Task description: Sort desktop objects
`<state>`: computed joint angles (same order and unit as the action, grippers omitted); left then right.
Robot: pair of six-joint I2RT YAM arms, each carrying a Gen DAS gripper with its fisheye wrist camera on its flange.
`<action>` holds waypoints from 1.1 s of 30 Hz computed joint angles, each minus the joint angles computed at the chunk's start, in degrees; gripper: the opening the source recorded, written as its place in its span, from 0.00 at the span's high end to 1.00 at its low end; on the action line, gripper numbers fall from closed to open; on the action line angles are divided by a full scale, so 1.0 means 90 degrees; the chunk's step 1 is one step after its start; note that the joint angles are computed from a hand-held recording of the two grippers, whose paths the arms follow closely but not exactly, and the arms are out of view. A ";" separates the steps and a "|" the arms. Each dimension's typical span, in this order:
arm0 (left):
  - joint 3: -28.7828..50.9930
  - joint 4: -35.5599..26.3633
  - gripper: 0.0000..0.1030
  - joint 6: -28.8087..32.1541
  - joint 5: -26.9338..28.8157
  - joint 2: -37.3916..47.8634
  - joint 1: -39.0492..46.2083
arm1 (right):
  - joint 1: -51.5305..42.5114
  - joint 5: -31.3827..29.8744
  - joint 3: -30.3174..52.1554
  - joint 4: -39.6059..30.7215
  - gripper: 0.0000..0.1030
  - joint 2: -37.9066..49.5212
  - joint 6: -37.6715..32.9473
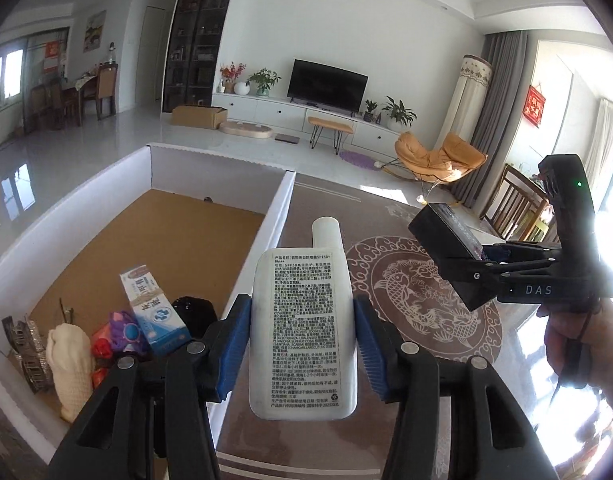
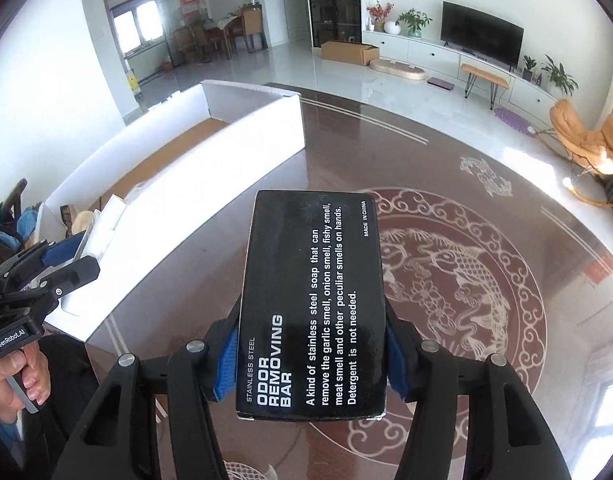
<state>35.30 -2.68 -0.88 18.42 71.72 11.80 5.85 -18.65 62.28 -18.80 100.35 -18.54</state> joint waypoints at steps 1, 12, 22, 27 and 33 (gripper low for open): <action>0.0268 -0.0192 0.50 0.0136 0.0133 0.0151 0.0400 | 0.0309 -0.0049 0.0250 -0.0044 0.43 0.0031 0.0193; 0.2290 -0.1015 0.50 0.0976 -0.0512 0.3128 0.1967 | 0.3327 0.1046 0.5125 -0.0977 0.43 0.3451 0.1266; 0.1580 -0.0415 0.14 0.0869 -0.0833 0.2451 0.1940 | 0.3566 0.1724 0.7480 -0.2631 0.16 0.5293 0.1260; 0.1304 -0.0184 0.00 -0.0073 -0.1765 0.1883 0.1601 | 0.3275 0.1583 0.5374 -0.1538 0.00 0.3757 0.1176; 0.0969 -0.0179 0.00 -0.0614 -0.3257 0.1362 0.1130 | 0.3070 0.1347 0.4148 -0.1248 0.00 0.2699 0.1267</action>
<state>44.03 -4.30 -6.41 -10.90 83.98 21.97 33.47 -6.52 99.61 -30.03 124.64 -7.14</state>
